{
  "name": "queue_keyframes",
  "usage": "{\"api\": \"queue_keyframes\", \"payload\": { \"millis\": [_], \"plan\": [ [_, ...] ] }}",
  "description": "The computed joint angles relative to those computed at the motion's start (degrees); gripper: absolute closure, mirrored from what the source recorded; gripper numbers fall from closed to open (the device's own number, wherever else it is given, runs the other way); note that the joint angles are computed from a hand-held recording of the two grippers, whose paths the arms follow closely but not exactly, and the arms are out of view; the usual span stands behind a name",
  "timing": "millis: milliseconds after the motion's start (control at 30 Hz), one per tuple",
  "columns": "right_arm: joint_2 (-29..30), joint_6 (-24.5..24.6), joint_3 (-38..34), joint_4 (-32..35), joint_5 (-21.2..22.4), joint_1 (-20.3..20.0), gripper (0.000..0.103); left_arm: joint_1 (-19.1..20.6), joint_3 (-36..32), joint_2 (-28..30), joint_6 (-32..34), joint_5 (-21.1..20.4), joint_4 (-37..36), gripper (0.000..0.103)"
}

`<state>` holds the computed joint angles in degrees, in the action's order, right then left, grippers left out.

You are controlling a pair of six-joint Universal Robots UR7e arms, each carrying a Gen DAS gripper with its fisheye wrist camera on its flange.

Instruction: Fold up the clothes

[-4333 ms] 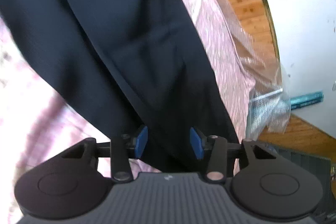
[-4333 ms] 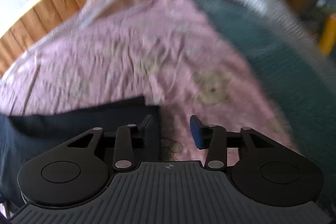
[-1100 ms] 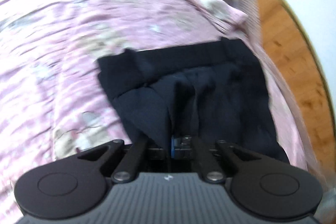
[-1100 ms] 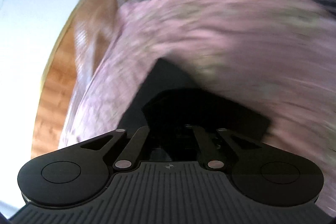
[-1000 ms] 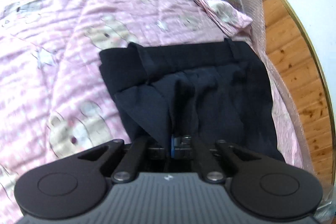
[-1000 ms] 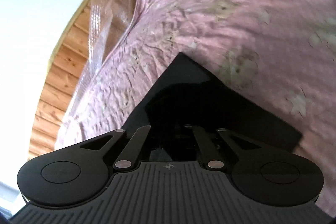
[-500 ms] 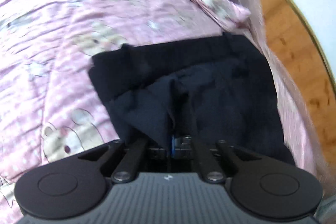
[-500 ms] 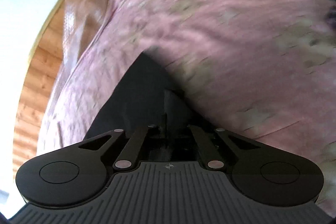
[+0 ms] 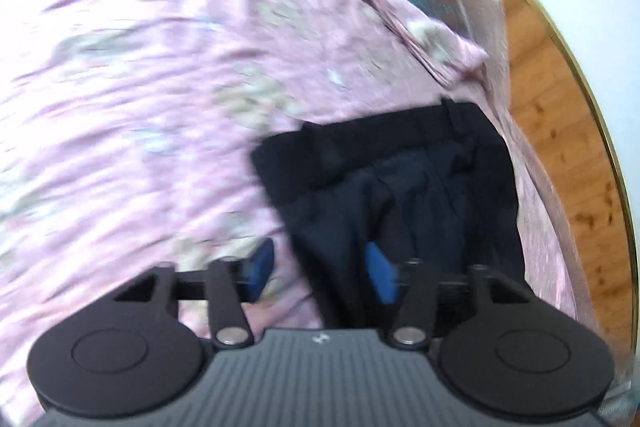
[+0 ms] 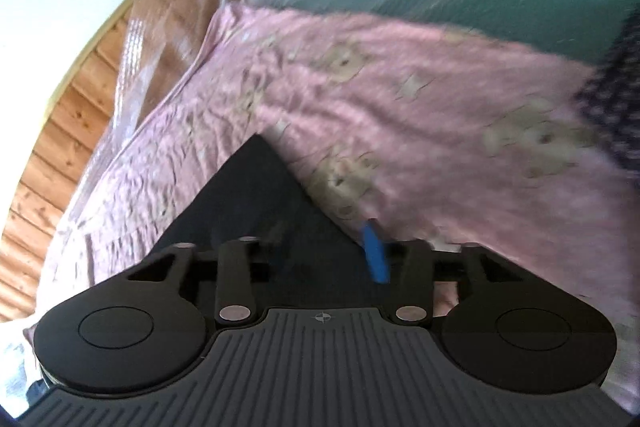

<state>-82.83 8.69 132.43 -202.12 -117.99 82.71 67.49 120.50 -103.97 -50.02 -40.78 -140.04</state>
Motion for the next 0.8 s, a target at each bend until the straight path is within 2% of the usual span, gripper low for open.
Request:
{"api": "queue_keyframes", "payload": {
  "millis": [33,100,200,267,333,400,567,667,700,733,767,800],
  "plan": [
    [-1.6,0.5,1.1,0.9,0.5,0.3,0.056,-0.7,0.9,-1.4,-2.0,0.7,1.0,0.046],
    [-4.8,2.9,3.3,4.6,2.8,0.6,0.055,0.2,1.3,-1.0,-0.7,-1.1,-1.0,0.043],
    [-9.5,9.5,7.1,11.1,11.6,-1.4,0.048,2.3,1.6,1.0,3.7,-4.4,-6.4,0.039],
    [-10.5,13.3,9.6,11.1,14.7,-2.7,0.046,3.7,2.0,2.0,8.4,-6.6,-11.9,0.031],
    [-9.1,16.0,11.9,6.6,13.6,-2.3,0.046,5.2,2.1,2.5,11.4,-9.3,-15.6,0.026],
    [-6.8,17.5,13.9,-0.1,12.9,-2.0,0.046,6.4,1.9,2.5,13.3,-11.8,-16.5,0.026],
    [-1.1,17.6,13.4,-11.2,13.0,-2.8,0.047,8.6,1.0,3.6,17.0,-16.0,-18.4,0.024],
    [2.4,17.4,10.2,-13.0,11.2,-2.0,0.044,9.5,-1.3,6.7,18.2,-18.4,-18.9,0.026],
    [3.1,17.0,9.2,-12.7,10.9,-1.7,0.040,9.2,-1.6,7.2,18.6,-17.5,-18.8,0.026],
    [3.3,16.2,8.3,-11.6,10.7,-1.3,0.032,8.8,-1.6,7.5,19.0,-16.4,-18.7,0.028],
    [2.9,15.4,7.4,-9.6,10.4,-1.0,0.032,8.7,-1.2,7.4,18.5,-15.9,-19.3,0.036],
    [2.4,14.4,6.6,-7.7,9.1,-0.6,0.036,8.9,-0.2,6.5,16.3,-15.4,-20.2,0.045]
  ]
}}
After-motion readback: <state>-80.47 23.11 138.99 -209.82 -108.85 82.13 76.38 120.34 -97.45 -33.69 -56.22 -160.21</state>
